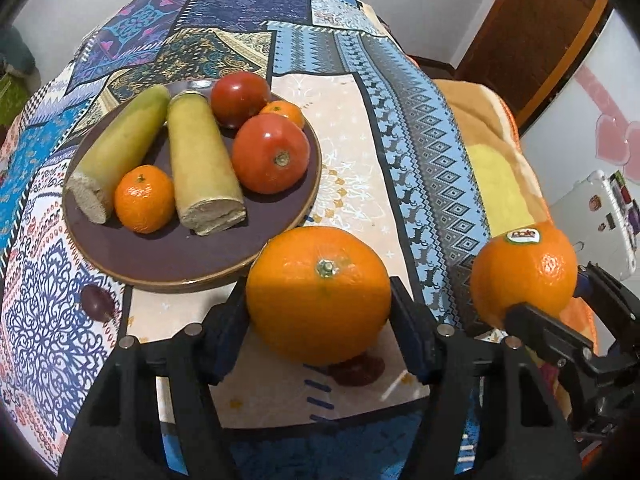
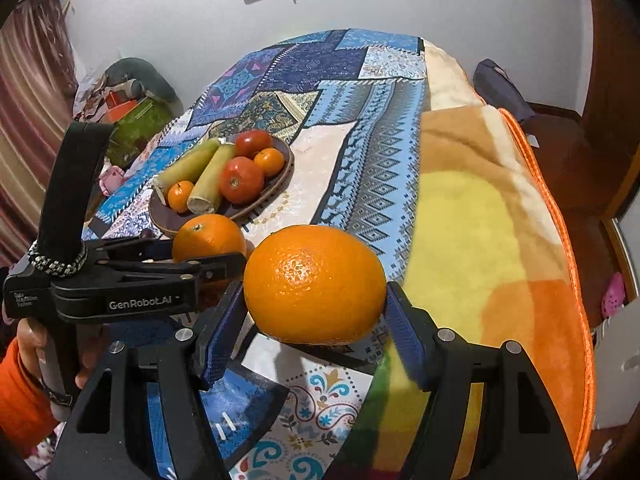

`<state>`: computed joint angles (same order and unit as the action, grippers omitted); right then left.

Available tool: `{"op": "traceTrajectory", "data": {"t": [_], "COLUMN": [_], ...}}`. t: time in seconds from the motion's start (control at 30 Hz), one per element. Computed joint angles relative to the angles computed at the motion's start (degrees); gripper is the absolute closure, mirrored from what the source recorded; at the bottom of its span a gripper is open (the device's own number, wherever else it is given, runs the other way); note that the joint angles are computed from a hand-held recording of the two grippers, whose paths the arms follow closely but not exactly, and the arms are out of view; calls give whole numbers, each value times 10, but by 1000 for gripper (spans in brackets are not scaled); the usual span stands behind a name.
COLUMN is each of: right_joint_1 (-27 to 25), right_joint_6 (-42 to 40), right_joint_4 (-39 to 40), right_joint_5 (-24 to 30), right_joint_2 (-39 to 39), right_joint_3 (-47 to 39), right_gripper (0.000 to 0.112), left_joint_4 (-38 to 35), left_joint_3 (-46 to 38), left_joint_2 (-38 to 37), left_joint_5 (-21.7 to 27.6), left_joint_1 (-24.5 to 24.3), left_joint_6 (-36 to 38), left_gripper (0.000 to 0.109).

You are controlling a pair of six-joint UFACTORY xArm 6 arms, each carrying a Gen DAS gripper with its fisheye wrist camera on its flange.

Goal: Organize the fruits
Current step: 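Grasp a large orange with the left tool while the right tool grasps the other orange, then carry the orange with the left tool while the right tool carries its orange onto the plate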

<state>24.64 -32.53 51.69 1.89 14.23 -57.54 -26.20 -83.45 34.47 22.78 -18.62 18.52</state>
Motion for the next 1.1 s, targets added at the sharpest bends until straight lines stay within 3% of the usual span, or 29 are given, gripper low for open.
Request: {"op": "traceTrajectory", "data": {"t": [0.2, 0.57, 0.83, 1.1], "right_joint_1": [4, 15, 16, 9], "right_joint_6": [23, 85, 158, 241], "right_joint_4": [-33, -127, -234, -341], "right_joint_5": [-2, 6, 20, 69], "right_joint_2": [10, 65, 135, 220], "right_joint_3": [-21, -112, -219, -339], "right_gripper": [47, 47, 47, 47], "left_joint_4": [-48, -52, 10, 83], "left_joint_3": [49, 80, 20, -100], "left_joint_2": [-48, -106, -70, 21], "left_joint_5": [-27, -76, -78, -32], "left_joint_1": [14, 59, 99, 125], "left_joint_6": [54, 79, 27, -36], "left_gripper": [43, 43, 43, 43]}}
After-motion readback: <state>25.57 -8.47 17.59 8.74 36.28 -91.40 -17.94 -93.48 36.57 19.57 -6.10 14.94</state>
